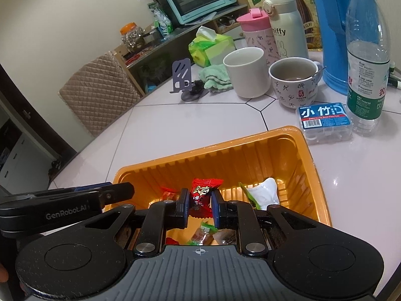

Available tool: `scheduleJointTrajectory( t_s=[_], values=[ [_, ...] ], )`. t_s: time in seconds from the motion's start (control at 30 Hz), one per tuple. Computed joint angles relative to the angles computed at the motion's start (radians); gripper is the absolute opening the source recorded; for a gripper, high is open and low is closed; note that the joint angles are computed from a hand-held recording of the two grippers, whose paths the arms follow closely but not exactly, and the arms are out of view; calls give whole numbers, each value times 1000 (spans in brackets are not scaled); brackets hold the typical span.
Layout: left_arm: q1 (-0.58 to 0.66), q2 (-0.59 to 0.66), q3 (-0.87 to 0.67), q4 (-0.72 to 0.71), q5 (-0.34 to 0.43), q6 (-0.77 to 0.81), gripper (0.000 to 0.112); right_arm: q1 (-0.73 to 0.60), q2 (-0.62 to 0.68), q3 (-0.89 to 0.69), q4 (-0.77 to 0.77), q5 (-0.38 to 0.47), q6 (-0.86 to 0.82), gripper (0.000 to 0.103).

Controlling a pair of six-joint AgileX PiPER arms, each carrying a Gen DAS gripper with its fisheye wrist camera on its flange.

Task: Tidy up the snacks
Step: 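Open the left gripper to drop the red-and-gold packet while the right gripper holds its candy, then open the right gripper to drop the small red candy into the tray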

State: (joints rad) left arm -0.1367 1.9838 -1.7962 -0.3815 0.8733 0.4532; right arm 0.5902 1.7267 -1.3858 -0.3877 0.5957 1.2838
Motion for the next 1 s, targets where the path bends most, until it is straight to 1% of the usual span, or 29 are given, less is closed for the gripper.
scheduleJointTrajectory(
  t_s=[0.27, 0.43, 0.53, 0.57, 0.63, 0.7, 0.77, 0.83, 0.9, 1.0],
  values=[
    [17, -14, 18, -6, 3, 7, 30, -5, 32, -31, 41, -5, -46, 19],
    [26, -23, 25, -10, 3, 8, 31, 0, 53, -61, 16, -5, -37, 19],
    [33, -30, 30, -17, 9, 8, 32, -9, 60, -70, 23, -28, -33, 20],
    [36, -35, 35, -19, 7, 10, 34, -13, 61, -72, 26, -34, -30, 21],
    [39, -47, 51, -21, -1, 14, 37, -15, 60, -76, 13, -36, -14, 28],
    [43, -57, 62, -28, 0, 18, 39, -9, 52, -69, -23, -31, 19, 48],
    [48, -68, 73, -36, 2, 24, 42, 2, 42, -63, -74, -16, 68, 55],
    [52, -84, 89, -44, 2, 33, 44, 6, 26, -46, -81, -9, 84, 56],
    [57, -106, 116, -54, -3, 46, 49, 6, 8, -28, -54, 2, 76, 57],
    [66, -141, 157, -73, -4, 68, 52, 19, -28, 10, -39, 23, 80, 58]
  ],
)
